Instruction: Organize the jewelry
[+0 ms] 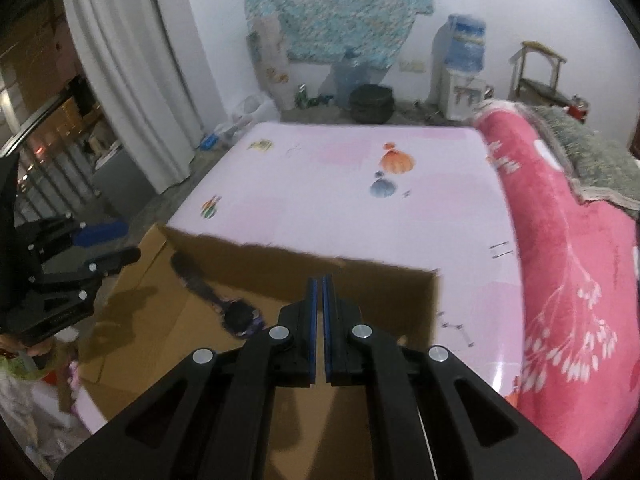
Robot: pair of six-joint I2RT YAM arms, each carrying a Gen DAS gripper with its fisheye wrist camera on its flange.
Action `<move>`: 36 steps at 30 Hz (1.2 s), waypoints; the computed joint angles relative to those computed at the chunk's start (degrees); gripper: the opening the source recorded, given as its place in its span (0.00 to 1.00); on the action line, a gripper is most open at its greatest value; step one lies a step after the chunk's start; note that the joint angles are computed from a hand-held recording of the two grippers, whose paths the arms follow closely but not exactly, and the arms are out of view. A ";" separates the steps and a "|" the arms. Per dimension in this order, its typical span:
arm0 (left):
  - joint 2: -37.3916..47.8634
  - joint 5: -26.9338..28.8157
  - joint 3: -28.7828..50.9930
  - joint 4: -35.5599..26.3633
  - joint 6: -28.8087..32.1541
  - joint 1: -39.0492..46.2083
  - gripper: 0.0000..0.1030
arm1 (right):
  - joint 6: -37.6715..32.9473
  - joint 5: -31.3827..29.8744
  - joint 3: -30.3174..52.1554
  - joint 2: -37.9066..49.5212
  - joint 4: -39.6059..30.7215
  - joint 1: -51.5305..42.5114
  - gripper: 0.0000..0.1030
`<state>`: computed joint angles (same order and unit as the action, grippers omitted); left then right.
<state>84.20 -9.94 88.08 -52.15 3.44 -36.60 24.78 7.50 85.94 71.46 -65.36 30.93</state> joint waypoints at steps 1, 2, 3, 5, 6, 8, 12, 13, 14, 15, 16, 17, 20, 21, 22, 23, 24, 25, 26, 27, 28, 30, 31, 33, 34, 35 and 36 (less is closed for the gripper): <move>-1.12 0.19 -0.40 0.01 -0.63 -0.04 0.32 | -0.25 -1.85 0.92 1.23 -0.77 0.04 0.04; -3.00 0.69 -1.49 0.40 -1.27 0.30 0.35 | -0.35 -3.82 1.76 2.58 -1.68 0.21 0.05; -4.89 0.89 -2.78 0.85 -1.90 0.57 0.40 | -0.33 -5.75 2.44 3.93 -2.52 0.37 0.07; -9.57 0.70 -6.21 1.94 -3.38 0.89 0.48 | -0.91 -11.04 3.30 6.57 -3.90 -0.05 0.16; -11.19 0.57 -7.42 2.27 -4.02 0.86 0.51 | -1.25 -13.41 3.69 8.64 -4.60 0.27 0.25; -15.48 0.11 -11.16 2.97 -6.13 0.94 0.53 | -2.85 -13.66 4.57 11.97 -6.00 1.76 0.35; -22.48 1.20 -18.38 2.72 -11.23 1.42 0.53 | -7.07 -11.98 7.39 20.68 -8.30 4.20 0.37; -24.93 0.98 -20.74 2.81 -12.63 1.32 0.53 | -8.29 -11.34 7.47 21.78 -8.45 4.48 0.37; -26.93 1.25 -22.47 2.88 -13.57 1.48 0.53 | -9.55 -10.35 8.12 23.46 -8.40 4.93 0.37; -28.33 1.68 -23.70 2.83 -14.21 1.59 0.53 | -10.50 -10.16 8.66 24.60 -8.17 5.11 0.37; -29.77 2.30 -24.86 2.57 -14.79 1.70 0.53 | -11.77 -10.61 9.06 25.71 -7.75 5.13 0.37; -31.45 2.89 -26.21 2.33 -15.29 1.84 0.53 | -12.76 -10.77 9.56 26.83 -7.62 5.18 0.37; -34.52 2.37 -28.75 1.55 -16.30 1.44 0.53 | -15.87 -10.83 11.64 30.35 -9.19 5.93 0.30; -35.67 2.13 -29.40 1.18 -16.51 1.46 0.53 | -16.46 -10.40 11.96 30.93 -9.62 6.32 0.25; -36.80 2.71 -30.13 1.01 -16.42 2.18 0.53 | -17.15 -10.01 12.28 31.66 -10.34 6.86 0.22; -37.57 3.06 -30.60 0.81 -16.56 2.55 0.53 | -17.93 -8.62 12.04 31.90 -10.62 7.64 0.17; -38.65 3.86 -31.45 0.76 -16.52 3.35 0.53 | -18.23 -7.59 12.02 31.82 -10.75 8.01 0.09; -39.02 4.08 -31.77 0.71 -16.56 3.49 0.53 | -18.53 -6.66 12.37 32.01 -11.77 8.11 0.04; -39.61 4.33 -32.26 0.48 -16.44 3.85 0.53 | -18.64 -6.86 12.27 31.86 -12.06 7.87 0.04; -39.91 4.38 -32.55 0.36 -16.26 4.07 0.53 | -19.11 -6.50 11.94 31.50 -12.53 7.64 0.04; -40.08 3.71 -32.88 0.32 -16.64 3.41 0.53 | -19.39 -5.93 11.65 31.27 -12.75 7.82 0.04; -40.43 4.26 -33.41 0.33 -16.34 4.07 0.53 | -20.32 -3.68 11.23 30.80 -13.83 8.23 0.04; -40.71 5.04 -33.69 0.28 -16.11 4.82 0.53 | -20.54 -1.50 11.22 30.75 -14.57 8.60 0.04; -41.15 5.89 -34.13 0.22 -15.66 5.87 0.53 | -20.92 1.94 11.31 30.95 -15.80 9.01 0.04; -41.06 6.19 -34.13 0.15 -15.42 6.38 0.53 | -21.12 3.87 11.46 31.10 -16.73 8.97 0.04; -41.14 6.44 -34.24 0.09 -15.29 6.84 0.53 | -21.43 6.08 11.45 31.16 -17.21 9.28 0.04; -40.72 6.64 -34.30 0.50 -15.29 7.05 0.53 | -21.74 8.96 11.43 31.33 -17.89 9.69 0.04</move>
<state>43.48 -3.31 53.77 -51.65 -11.84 -29.55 3.04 16.46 97.37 102.79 -83.25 40.62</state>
